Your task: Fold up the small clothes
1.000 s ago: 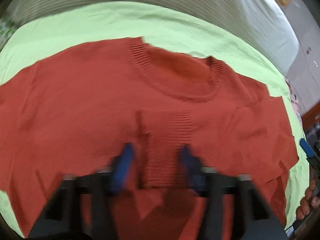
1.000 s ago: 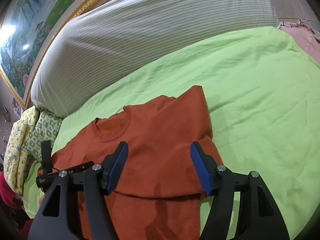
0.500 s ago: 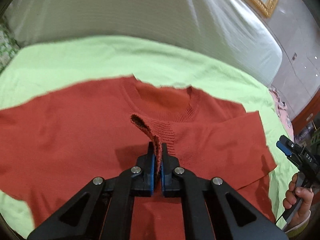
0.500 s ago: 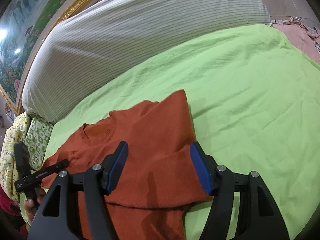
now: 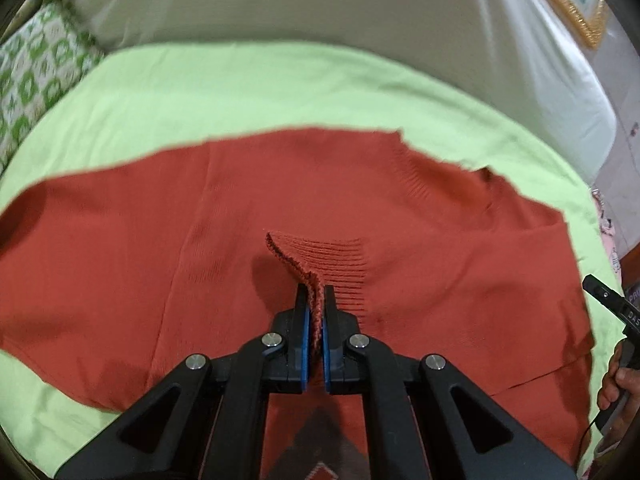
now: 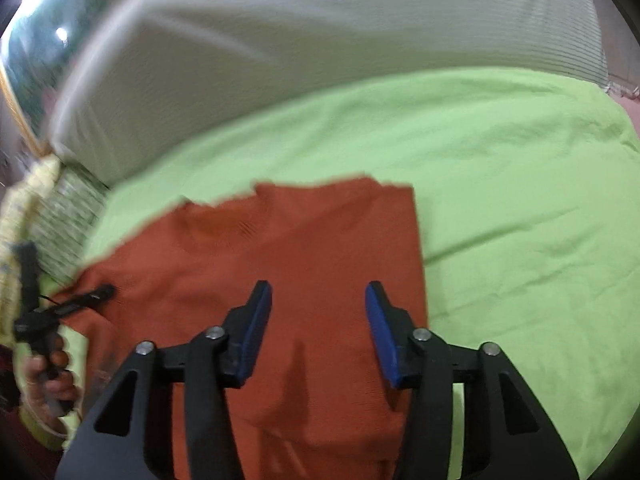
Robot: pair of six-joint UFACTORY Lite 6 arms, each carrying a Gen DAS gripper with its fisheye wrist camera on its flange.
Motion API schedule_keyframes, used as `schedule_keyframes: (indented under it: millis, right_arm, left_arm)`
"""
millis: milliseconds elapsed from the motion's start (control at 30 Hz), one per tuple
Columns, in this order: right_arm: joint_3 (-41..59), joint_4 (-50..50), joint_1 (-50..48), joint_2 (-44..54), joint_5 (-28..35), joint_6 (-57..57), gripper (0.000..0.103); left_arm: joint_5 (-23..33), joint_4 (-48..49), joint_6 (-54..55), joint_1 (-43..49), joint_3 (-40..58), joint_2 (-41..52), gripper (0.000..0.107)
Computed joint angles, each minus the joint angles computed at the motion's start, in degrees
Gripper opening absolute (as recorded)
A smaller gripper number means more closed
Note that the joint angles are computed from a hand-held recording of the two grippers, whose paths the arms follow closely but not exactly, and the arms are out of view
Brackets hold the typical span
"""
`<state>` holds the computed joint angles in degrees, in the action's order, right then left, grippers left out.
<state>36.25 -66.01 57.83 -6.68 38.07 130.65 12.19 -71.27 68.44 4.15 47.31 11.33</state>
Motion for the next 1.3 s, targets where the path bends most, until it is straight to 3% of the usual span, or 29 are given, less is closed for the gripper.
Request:
schedule_keyframes:
  millis: [100,133,167,233,333,367,467,500,567,633,667,700,767,833,900,967,1067,1167,1300]
  right_arm:
    - [0.6,3.7,-4.0,5.0,-3.4,-4.4,0.040]
    - [0.1,4.2,-4.7,5.9,-3.6,-4.5,0.032]
    - [-1.8,3.1,-5.0,4.9,-4.3,-2.2,0.027]
    - [-5.9,-1.6,-3.5,-0.3,-4.1,5.3,0.027]
    - [-5.2,3.2,-0.4,-2.4,3.7,2.1,0.039]
    - [-5.5,3.0,-0.8,-2.9,3.6,1.8,0.048]
    - [-4.6,4.7,-3.8,-0.5,0.5,-1.3,0.051]
    - [-4.4,4.8,-5.2,0.9,-2.0,-1.9,0.051]
    - [-4.3,2.6,-5.5,2.5,-4.2,-0.1,0.052]
    - [-3.8,2.1,-4.4,3.2,-3.5,0.2,0.052]
    - [-4.2,1.9,-4.3,2.8,-3.6,0.5,0.052]
    - [-4.5,1.7,-4.5,2.5,-3.8,0.6,0.052]
    - [-4.3,1.6,-4.9,2.6,-4.2,0.4,0.052]
    - [-4.7,1.3,-5.3,2.5,-4.7,0.8,0.051]
    - [-3.0,2.6,-5.3,3.8,-4.1,-0.7,0.047]
    - [-1.3,4.1,-5.6,5.1,-3.6,-3.4,0.023]
    - [0.2,5.4,-2.4,3.0,2.1,-5.0,0.007]
    - [2.4,6.1,0.0,2.7,6.9,-6.7,0.007]
    - [5.5,6.5,-2.9,10.4,2.7,-9.1,0.007]
  left_arm:
    - [-0.7,-8.6,8.8,0.7,-0.7,2.7,0.003]
    - [-0.6,-12.2,12.4,0.9,-1.3,2.8,0.003]
    - [-0.6,-15.0,15.5,1.2,-2.1,2.1,0.003]
    - [-0.5,-15.8,16.8,2.0,-3.3,0.7,0.003]
    - [1.1,-13.7,15.1,4.1,-4.2,-0.6,0.003]
    - [1.4,-12.8,14.6,4.7,-4.8,-1.4,0.003]
    - [1.4,-7.7,9.5,3.7,-4.6,-1.3,0.003]
    - [1.7,-4.6,6.4,3.8,-4.5,-1.5,0.006]
    - [4.2,-2.5,3.9,4.3,-3.4,-0.7,0.028]
    - [7.8,-1.5,2.3,5.1,-2.1,0.2,0.066]
    - [8.0,0.1,-0.4,4.4,-1.1,1.0,0.069]
    - [6.0,4.0,-5.5,2.6,0.1,1.9,0.068]
    - [0.9,11.7,-14.4,-1.4,1.3,2.9,0.053]
    - [-1.5,17.1,-19.8,-3.5,2.2,3.8,0.016]
    - [-0.7,15.3,-18.4,-3.1,2.1,2.9,0.001]
    - [1.6,8.6,-11.4,-1.2,-0.2,-1.0,0.001]
    - [4.4,5.0,-5.4,2.5,-6.4,-12.1,0.001]
    - [2.8,9.1,-8.1,3.9,-8.6,-14.6,0.001]
    - [0.3,1.3,0.8,5.4,-7.7,-6.3,0.002]
